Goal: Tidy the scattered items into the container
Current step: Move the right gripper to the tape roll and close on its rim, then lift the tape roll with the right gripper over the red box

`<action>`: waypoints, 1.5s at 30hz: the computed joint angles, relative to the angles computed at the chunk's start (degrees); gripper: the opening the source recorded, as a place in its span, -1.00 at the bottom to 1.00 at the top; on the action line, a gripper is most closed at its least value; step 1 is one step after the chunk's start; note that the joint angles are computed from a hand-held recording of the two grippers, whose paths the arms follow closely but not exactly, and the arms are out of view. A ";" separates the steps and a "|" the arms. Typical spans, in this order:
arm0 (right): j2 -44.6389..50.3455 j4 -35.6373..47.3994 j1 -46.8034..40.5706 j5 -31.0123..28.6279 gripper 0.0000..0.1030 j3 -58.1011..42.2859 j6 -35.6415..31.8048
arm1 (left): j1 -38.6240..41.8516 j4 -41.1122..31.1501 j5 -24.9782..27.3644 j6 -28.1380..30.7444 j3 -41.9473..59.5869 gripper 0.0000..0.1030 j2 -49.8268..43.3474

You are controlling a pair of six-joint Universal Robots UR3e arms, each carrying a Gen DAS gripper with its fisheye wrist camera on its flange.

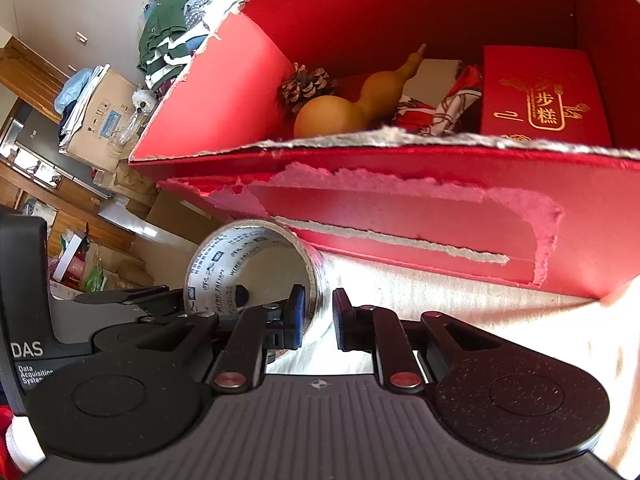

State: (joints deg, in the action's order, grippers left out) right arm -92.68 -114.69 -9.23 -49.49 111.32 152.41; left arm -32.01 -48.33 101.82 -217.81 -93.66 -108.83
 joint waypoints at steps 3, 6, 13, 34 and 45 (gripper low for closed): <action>-0.37 0.46 -0.67 -0.26 -0.72 0.44 -0.35 | -0.60 0.54 0.44 0.32 0.31 0.05 -0.62; -0.87 1.20 -1.06 -0.41 -0.72 0.72 -1.33 | -1.78 1.36 1.65 1.21 0.52 -0.25 -1.07; -1.92 3.30 -1.78 0.03 -0.84 0.93 -4.04 | -2.85 -0.21 2.40 1.03 0.69 -0.35 -0.25; -11.09 12.48 -8.08 17.89 -0.86 4.64 -24.38 | -9.56 -5.66 16.30 -0.59 2.37 -0.34 12.27; -14.06 22.57 -13.46 24.68 -0.85 1.67 -27.87 | -10.94 1.27 18.23 6.91 6.50 -0.33 11.04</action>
State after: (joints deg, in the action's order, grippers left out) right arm -106.73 -92.12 -22.68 -24.81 113.00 124.53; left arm -42.95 -47.06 120.05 -210.90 -87.17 -97.78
